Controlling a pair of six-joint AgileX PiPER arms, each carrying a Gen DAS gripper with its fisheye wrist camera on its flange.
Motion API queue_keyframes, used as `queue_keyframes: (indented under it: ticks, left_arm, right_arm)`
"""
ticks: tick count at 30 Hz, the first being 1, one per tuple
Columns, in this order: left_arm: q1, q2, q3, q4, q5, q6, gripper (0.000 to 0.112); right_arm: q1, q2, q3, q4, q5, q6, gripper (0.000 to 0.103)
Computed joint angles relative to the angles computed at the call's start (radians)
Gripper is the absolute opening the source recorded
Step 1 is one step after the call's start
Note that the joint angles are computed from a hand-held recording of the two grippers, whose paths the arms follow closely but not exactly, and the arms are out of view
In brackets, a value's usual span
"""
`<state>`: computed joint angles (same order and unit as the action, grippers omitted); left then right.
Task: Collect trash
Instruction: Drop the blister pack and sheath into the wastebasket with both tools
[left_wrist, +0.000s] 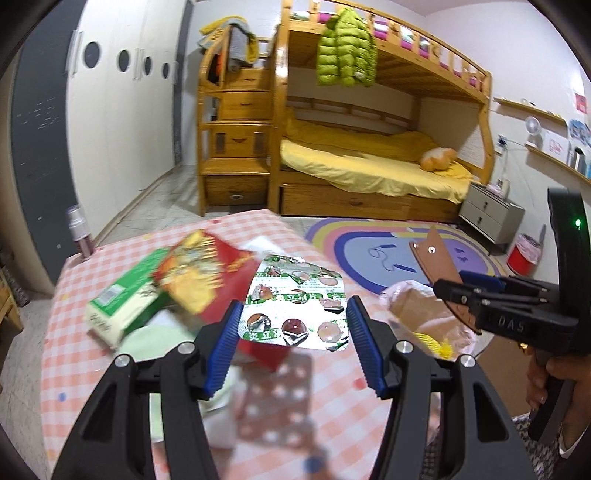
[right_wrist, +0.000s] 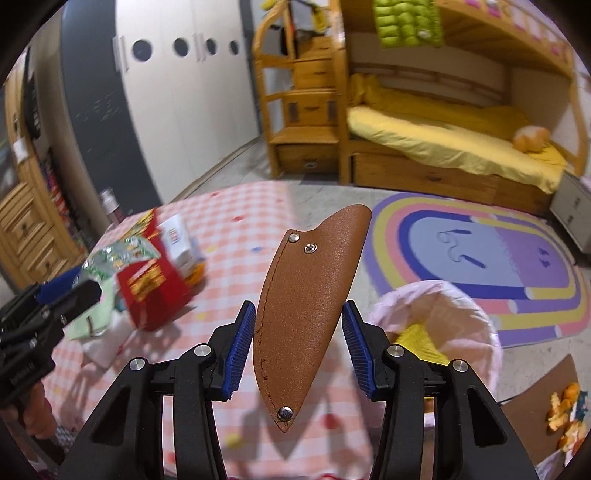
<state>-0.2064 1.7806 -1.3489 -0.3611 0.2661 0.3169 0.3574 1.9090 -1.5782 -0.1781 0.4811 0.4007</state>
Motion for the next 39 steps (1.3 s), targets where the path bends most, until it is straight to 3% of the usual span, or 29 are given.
queue_keyframes:
  ticks: [5, 9, 21, 23, 31, 39]
  left_arm:
    - [-0.092, 0.103, -0.137, -0.002, 0.037, -0.012, 0.056]
    - [-0.166, 0.212, -0.278, 0.075, 0.076, -0.081, 0.056]
    - [-0.293, 0.641, -0.922, 0.168, 0.357, -0.18, 0.057]
    - [-0.306, 0.69, -1.008, 0.199, 0.391, -0.194, 0.074]
    - [-0.299, 0.661, -0.965, 0.214, 0.374, -0.237, 0.075]
    - [-0.255, 0.412, -0.59, 0.338, 0.208, -0.375, 0.075]
  right_arm:
    - [-0.093, -0.045, 0.078, -0.001, -0.044, 0.043, 0.049]
    - [-0.175, -0.061, 0.128, -0.008, -0.059, 0.085, 0.049]
    - [-0.334, 0.013, 0.08, 0.122, -0.072, 0.045, 0.053]
    - [-0.357, 0.019, 0.086, 0.153, -0.084, 0.043, 0.062]
    - [-0.385, -0.009, 0.142, 0.2, -0.141, 0.057, 0.062]
    - [-0.292, -0.056, 0.158, 0.103, -0.146, 0.151, 0.062]
